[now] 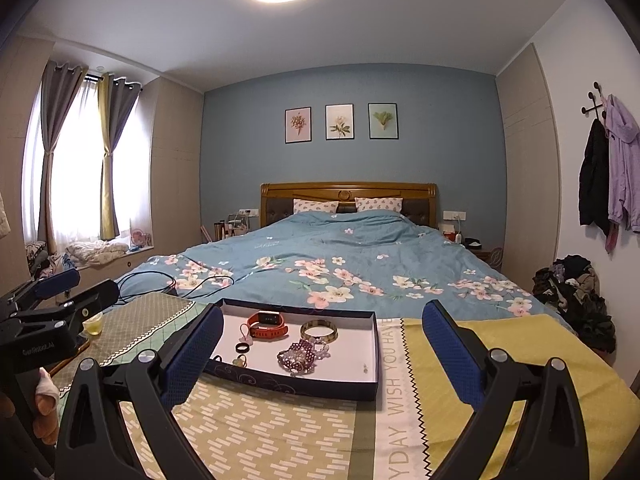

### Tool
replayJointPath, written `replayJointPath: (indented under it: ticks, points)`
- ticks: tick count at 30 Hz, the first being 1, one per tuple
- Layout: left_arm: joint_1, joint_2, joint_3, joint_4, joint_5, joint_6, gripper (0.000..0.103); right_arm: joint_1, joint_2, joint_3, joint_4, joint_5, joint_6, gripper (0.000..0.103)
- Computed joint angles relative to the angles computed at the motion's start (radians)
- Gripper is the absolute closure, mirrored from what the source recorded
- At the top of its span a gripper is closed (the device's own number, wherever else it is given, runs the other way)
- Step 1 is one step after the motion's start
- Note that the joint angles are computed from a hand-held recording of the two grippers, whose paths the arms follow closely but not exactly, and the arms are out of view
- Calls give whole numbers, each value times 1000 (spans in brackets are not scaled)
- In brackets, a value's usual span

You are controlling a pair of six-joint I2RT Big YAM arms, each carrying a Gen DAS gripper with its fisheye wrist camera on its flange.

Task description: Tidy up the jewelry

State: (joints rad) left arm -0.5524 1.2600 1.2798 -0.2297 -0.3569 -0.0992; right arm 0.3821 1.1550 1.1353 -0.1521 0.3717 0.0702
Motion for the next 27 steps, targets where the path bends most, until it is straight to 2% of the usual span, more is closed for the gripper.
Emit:
replayJointPath:
  ticks: [27]
  points:
    - [-10,-8,0,3,-8,0,5,-8,-5,-2,14,-10,6,7]
